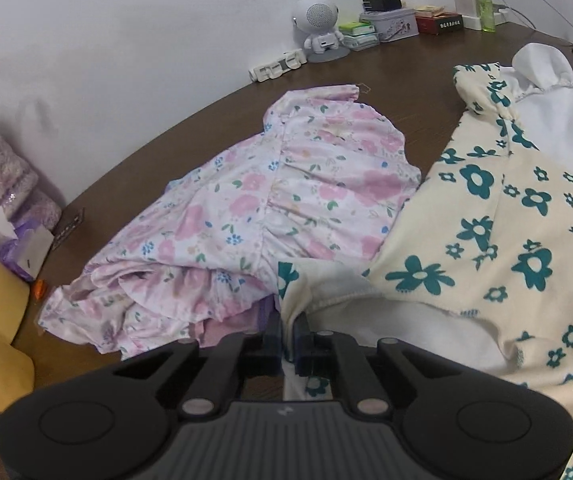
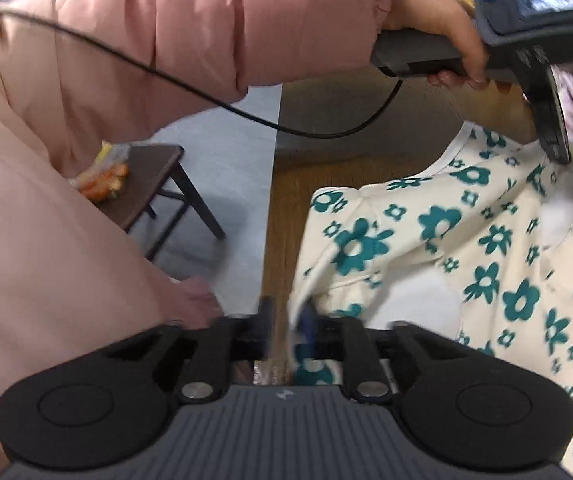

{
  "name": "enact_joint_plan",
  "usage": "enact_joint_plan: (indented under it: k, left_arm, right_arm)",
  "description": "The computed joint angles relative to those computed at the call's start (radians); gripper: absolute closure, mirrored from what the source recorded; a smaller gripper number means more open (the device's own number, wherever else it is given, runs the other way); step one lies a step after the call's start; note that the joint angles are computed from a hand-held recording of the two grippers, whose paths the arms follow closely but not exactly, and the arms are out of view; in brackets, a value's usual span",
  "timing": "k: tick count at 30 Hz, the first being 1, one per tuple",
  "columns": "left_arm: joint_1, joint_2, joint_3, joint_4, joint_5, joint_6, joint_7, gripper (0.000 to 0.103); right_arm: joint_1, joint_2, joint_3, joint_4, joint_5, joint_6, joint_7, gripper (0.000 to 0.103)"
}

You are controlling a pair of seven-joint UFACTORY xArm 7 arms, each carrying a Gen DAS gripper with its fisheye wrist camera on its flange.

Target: Fold clothes

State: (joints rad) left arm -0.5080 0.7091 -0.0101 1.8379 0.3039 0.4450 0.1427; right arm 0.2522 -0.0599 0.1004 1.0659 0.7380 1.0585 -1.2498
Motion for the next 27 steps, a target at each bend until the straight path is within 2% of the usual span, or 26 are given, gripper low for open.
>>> enact_joint_plan:
  k: [2,4,6,7,10,13,14,15,17,19,20,23,27]
  left_arm:
    - [0.031,-0.060,-0.030,-0.086,-0.034,-0.053,0.001,0.089]
    - [0.096,-0.162,-0.098,-0.234,-0.102,-0.152,0.035,0.083]
    - [0.152,-0.284,-0.152,-0.405,-0.167,-0.260,0.069,0.055]
    - [0.152,-0.340,-0.150,-0.481,-0.177,-0.299,0.066,0.052]
    - [0.115,-0.482,-0.123,-0.672,-0.152,-0.345,0.041,0.053]
    - [0.095,-0.574,-0.144,-0.820,-0.135,-0.366,0.030,0.056]
    - [0.080,-0.593,-0.144,-0.857,-0.117,-0.374,0.009,0.062]
    - [0.059,-0.603,-0.131,-0.882,-0.079,-0.379,-0.038,0.067]
    - [0.013,-0.602,-0.096,-0.900,0.031,-0.370,-0.163,0.071]
    - [-0.025,-0.591,-0.049,-0.907,0.175,-0.362,-0.311,0.075]
    - [-0.026,-0.583,-0.047,-0.904,0.206,-0.358,-0.347,0.075]
    - [0.001,-0.564,-0.075,-0.885,0.196,-0.356,-0.347,0.075]
    - [-0.007,-0.529,-0.070,-0.837,0.220,-0.332,-0.351,0.073]
  right_arm:
    - [-0.017,-0.053,-0.022,-0.039,0.062,-0.006,0.002,0.053]
    - [-0.034,-0.145,-0.050,-0.108,0.120,-0.047,0.024,0.053]
    - [-0.052,-0.231,-0.066,-0.185,0.121,-0.157,0.082,0.053]
    - [-0.064,-0.250,-0.064,-0.216,0.092,-0.241,0.132,0.053]
    - [-0.138,-0.218,-0.037,-0.265,-0.083,-0.473,0.372,0.055]
    - [-0.169,-0.094,-0.068,-0.193,-0.162,-0.563,0.527,0.057]
    - [-0.168,-0.058,-0.072,-0.173,-0.189,-0.605,0.572,0.057]
    - [-0.166,-0.024,-0.070,-0.155,-0.220,-0.651,0.621,0.057]
    - [-0.181,0.043,-0.080,-0.106,-0.300,-0.703,0.723,0.057]
    - [-0.201,0.091,-0.090,-0.069,-0.368,-0.741,0.811,0.057]
    - [-0.213,0.097,-0.096,-0.071,-0.394,-0.756,0.834,0.057]
    - [-0.252,0.058,-0.112,-0.126,-0.395,-0.776,0.816,0.057]
    - [-0.271,-0.009,-0.154,-0.215,-0.256,-0.741,0.658,0.053]
